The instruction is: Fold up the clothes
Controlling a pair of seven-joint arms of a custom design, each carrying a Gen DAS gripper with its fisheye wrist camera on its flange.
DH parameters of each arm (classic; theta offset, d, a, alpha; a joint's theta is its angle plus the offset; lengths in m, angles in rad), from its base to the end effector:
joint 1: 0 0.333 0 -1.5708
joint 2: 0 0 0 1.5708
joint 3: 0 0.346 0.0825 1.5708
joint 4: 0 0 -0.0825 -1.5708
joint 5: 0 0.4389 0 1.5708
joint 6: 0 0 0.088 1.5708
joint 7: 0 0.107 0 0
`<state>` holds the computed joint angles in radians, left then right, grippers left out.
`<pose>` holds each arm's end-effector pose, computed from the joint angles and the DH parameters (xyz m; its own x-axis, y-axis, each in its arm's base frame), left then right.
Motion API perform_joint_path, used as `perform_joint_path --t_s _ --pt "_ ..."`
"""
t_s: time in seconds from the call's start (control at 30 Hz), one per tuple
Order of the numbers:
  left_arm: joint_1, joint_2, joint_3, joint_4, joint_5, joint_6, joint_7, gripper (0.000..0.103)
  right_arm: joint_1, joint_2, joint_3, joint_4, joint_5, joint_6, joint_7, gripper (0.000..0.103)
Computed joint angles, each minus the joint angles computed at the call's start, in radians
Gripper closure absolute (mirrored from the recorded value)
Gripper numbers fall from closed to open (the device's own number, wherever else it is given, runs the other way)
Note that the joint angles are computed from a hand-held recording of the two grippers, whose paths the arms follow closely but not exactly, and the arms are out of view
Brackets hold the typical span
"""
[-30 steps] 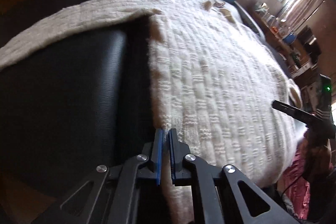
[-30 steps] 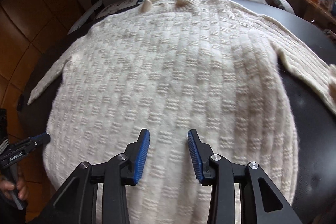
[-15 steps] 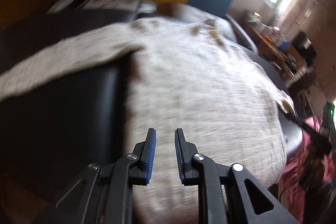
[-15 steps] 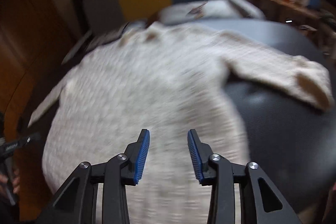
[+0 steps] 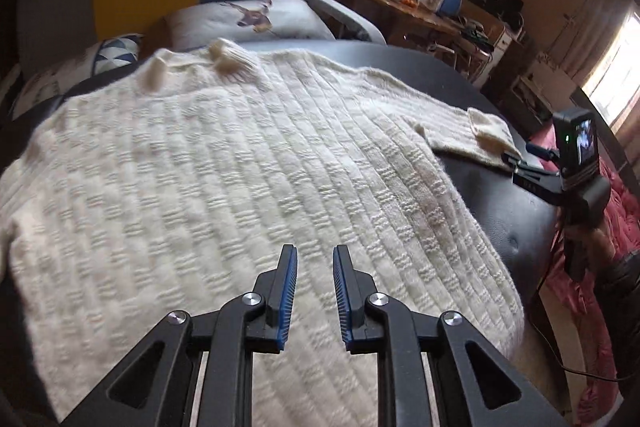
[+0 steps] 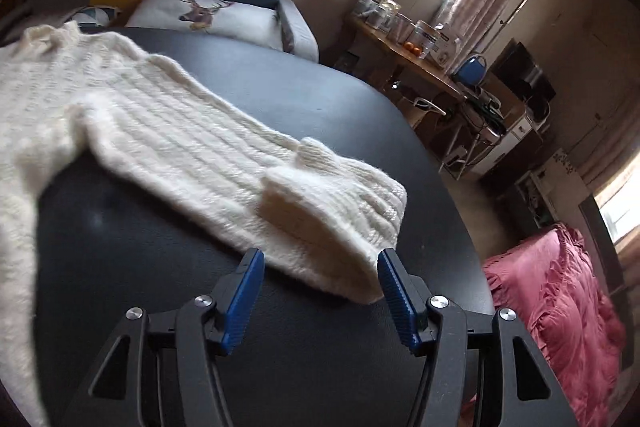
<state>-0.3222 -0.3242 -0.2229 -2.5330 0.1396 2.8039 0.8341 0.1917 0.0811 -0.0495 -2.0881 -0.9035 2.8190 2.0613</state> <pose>0.4256 -0.2687 0.4480 -0.0025 -0.9740 0.2266 -0.8467 -0.1185 -0.5187 0.6314 0.1303 0.4445 0.2370 -0.8703 0.4318 -0.6715 -0.4679 -0.5746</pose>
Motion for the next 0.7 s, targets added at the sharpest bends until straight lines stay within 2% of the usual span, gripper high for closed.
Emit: perform_joint_path --t_s 0.1,0.13,0.17,0.2,0.23,0.3,0.4,0.5,0.6,0.7 --pt "-0.028 0.094 0.037 0.039 -0.064 0.017 0.069 0.086 -0.003 0.047 -0.011 0.049 0.044 -0.004 -0.006 0.043" --pt "-0.03 0.11 0.039 0.043 -0.082 0.024 0.085 0.086 -0.006 0.059 -0.014 0.062 0.077 -0.002 -0.021 0.046" --pt "-0.027 0.109 0.035 0.037 -0.09 0.035 0.088 0.086 -0.019 0.067 -0.007 0.069 0.171 0.009 -0.076 0.055" --pt "-0.025 0.109 0.032 0.03 -0.098 0.046 0.09 0.086 -0.032 0.075 0.0 0.076 0.268 0.016 -0.134 0.088" --pt "-0.024 0.109 0.031 0.024 -0.106 0.057 0.093 0.085 -0.044 0.084 0.009 0.084 0.367 0.02 -0.195 0.096" --pt "-0.026 0.106 0.031 0.016 -0.122 0.069 0.101 0.085 -0.072 0.097 0.031 0.103 0.555 0.019 -0.304 0.096" --pt "-0.038 0.095 0.041 0.001 -0.162 0.083 0.119 0.085 -0.086 0.085 0.032 0.105 0.729 0.036 -0.367 0.097" --pt "-0.048 0.085 0.051 -0.01 -0.195 0.093 0.133 0.085 -0.121 0.042 0.039 0.074 0.989 0.077 -0.412 0.097" --pt "-0.053 0.082 0.057 -0.013 -0.212 0.097 0.145 0.085 -0.146 0.023 0.016 0.044 1.166 0.077 -0.373 0.097" --pt "-0.057 0.08 0.062 -0.011 -0.225 0.089 0.162 0.085 -0.165 0.033 -0.01 0.028 1.236 0.031 -0.311 0.097"
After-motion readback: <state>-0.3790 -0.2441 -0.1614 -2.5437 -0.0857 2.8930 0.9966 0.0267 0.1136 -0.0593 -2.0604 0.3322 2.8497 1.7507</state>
